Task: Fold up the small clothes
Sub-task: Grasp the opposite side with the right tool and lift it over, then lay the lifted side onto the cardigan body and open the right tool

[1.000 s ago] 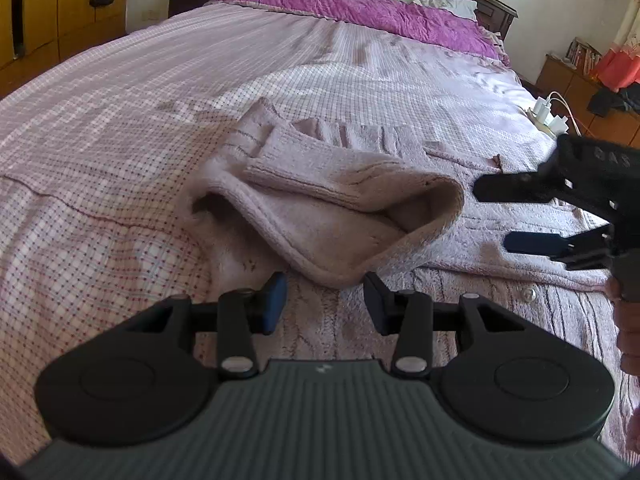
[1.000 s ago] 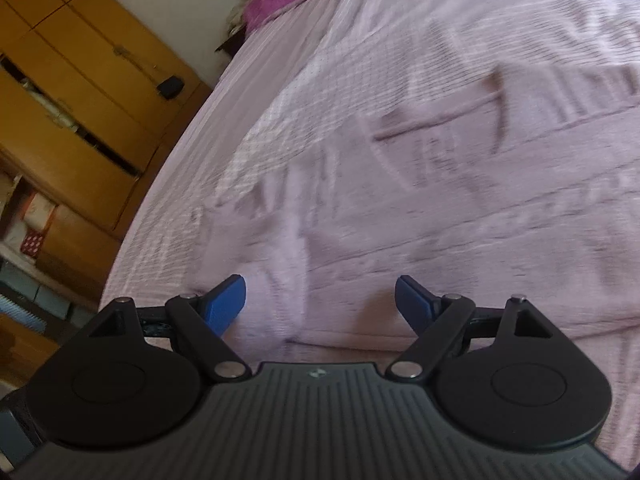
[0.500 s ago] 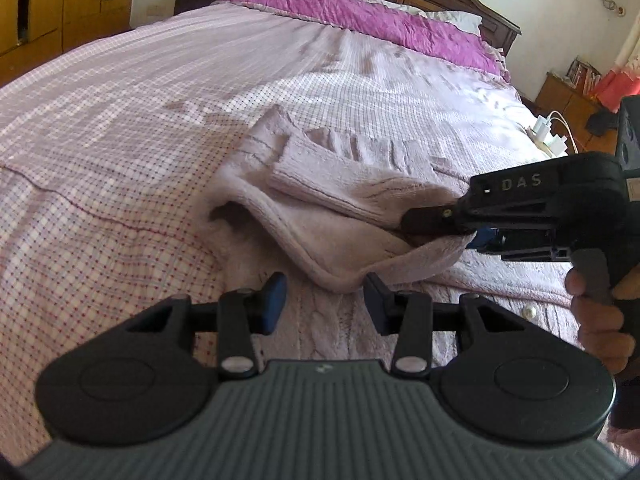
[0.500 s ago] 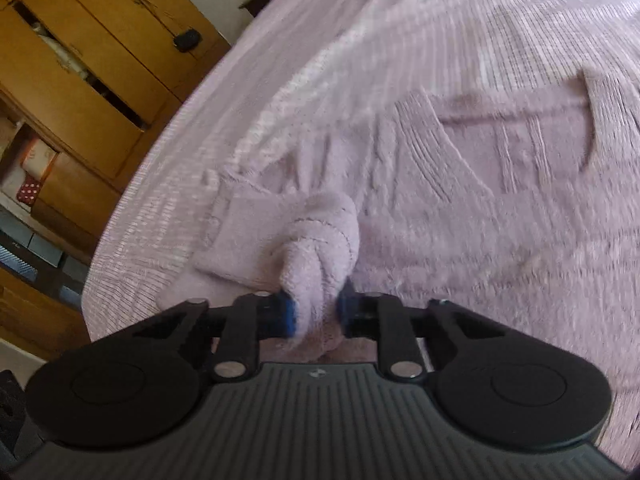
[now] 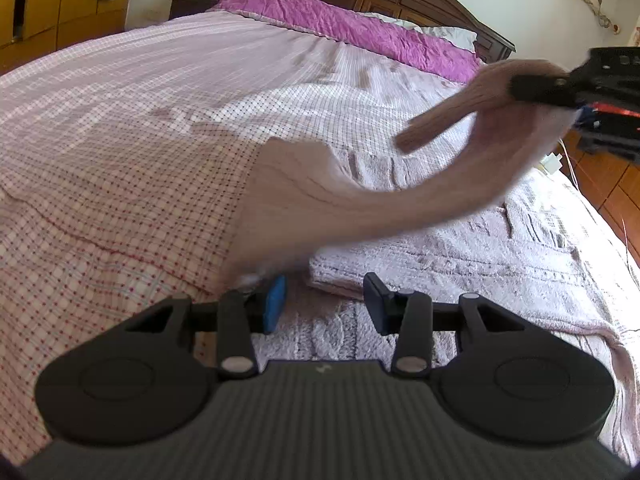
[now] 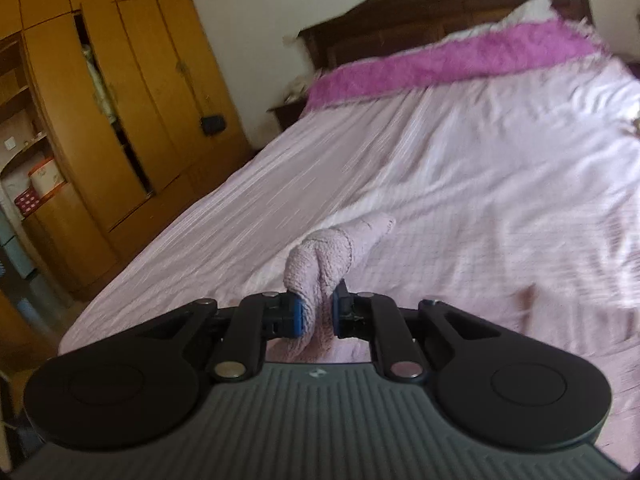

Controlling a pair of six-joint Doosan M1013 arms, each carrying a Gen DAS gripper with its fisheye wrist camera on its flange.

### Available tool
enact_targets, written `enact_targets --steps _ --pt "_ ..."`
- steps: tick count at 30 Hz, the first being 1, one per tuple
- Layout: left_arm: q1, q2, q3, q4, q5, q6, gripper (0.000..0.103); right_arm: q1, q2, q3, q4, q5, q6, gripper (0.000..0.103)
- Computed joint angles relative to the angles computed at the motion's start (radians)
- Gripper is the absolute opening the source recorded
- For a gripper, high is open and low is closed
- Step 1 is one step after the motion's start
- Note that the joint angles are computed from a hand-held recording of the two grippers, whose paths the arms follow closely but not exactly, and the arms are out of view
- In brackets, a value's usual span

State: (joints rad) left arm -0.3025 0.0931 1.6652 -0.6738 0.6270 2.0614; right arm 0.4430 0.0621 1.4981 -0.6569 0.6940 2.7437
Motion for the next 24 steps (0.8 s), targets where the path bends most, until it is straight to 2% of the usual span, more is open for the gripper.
enact_targets --steps 8,14,17,19,21,22,24 --pt "-0.014 -0.001 0.001 0.053 -0.010 -0.018 0.044 0.003 -0.070 0.144 -0.125 0.016 0.154 0.014" --pt "-0.026 -0.007 0.002 0.111 -0.006 -0.047 0.044 -0.010 -0.088 0.244 -0.052 0.029 0.254 0.016" --pt "-0.028 -0.009 0.000 0.123 0.001 -0.056 0.044 -0.012 -0.102 0.286 -0.012 0.004 0.291 0.018" --pt "-0.030 -0.011 -0.003 0.134 0.011 -0.065 0.044 -0.009 -0.114 0.304 -0.016 -0.013 0.302 0.022" --pt "-0.029 -0.015 -0.007 0.137 0.023 -0.068 0.044 -0.011 -0.124 0.308 0.008 -0.010 0.268 0.034" --pt "-0.027 -0.016 -0.009 0.130 0.032 -0.063 0.044 -0.008 -0.128 0.303 0.018 0.009 0.247 0.038" --pt "-0.020 -0.021 -0.013 0.109 0.051 -0.046 0.044 0.007 -0.128 0.281 0.016 0.066 0.209 0.052"
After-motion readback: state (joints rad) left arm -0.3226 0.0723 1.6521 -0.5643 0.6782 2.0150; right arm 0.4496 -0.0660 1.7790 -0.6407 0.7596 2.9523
